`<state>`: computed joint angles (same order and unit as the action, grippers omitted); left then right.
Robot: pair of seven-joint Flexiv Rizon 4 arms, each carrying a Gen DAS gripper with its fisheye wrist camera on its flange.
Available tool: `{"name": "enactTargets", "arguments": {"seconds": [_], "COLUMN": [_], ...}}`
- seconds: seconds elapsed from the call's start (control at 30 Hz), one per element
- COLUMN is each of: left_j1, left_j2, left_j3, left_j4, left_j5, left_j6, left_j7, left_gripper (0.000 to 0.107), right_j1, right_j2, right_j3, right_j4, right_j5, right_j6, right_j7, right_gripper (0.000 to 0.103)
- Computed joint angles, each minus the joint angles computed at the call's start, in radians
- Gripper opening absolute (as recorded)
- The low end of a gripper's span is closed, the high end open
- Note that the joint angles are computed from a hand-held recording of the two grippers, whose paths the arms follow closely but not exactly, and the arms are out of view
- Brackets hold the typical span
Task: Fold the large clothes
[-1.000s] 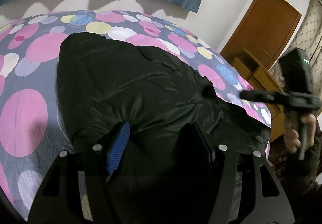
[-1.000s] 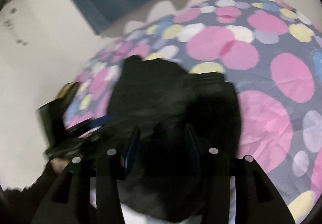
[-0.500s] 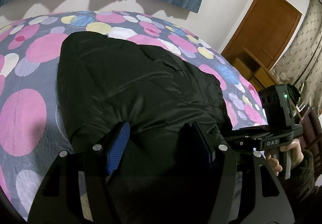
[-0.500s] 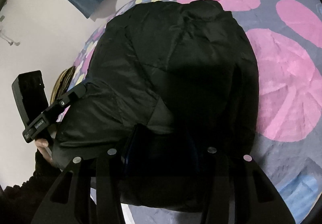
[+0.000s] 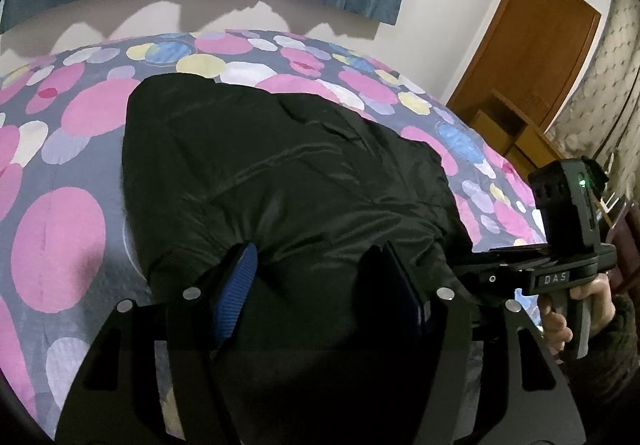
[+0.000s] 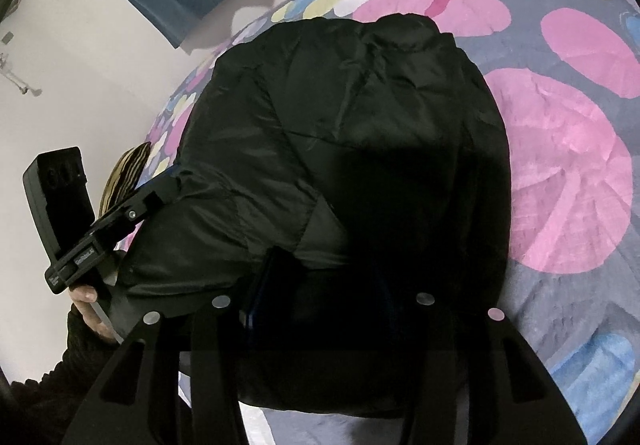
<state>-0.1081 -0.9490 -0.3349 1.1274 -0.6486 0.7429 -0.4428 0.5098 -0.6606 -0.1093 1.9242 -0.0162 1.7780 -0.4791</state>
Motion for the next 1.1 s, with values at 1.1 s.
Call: {"name": "enactTargets", "arguments": {"seconds": [1.1], "left_j1": [0.076], "left_j2": [-0.115], "left_j3": [-0.007], "left_j4": [-0.139], "left_j5": [-0.101], "left_j6": [-0.218], "left_j7": [-0.243], "left_gripper": [0.097], "right_j1": [0.169], "right_j2": [0.023], "right_j3": [-0.252], "right_j4": [0.037], "right_j5": [0.152], "right_j6": [-0.004], "right_j7": [0.039], "right_gripper": [0.083]}}
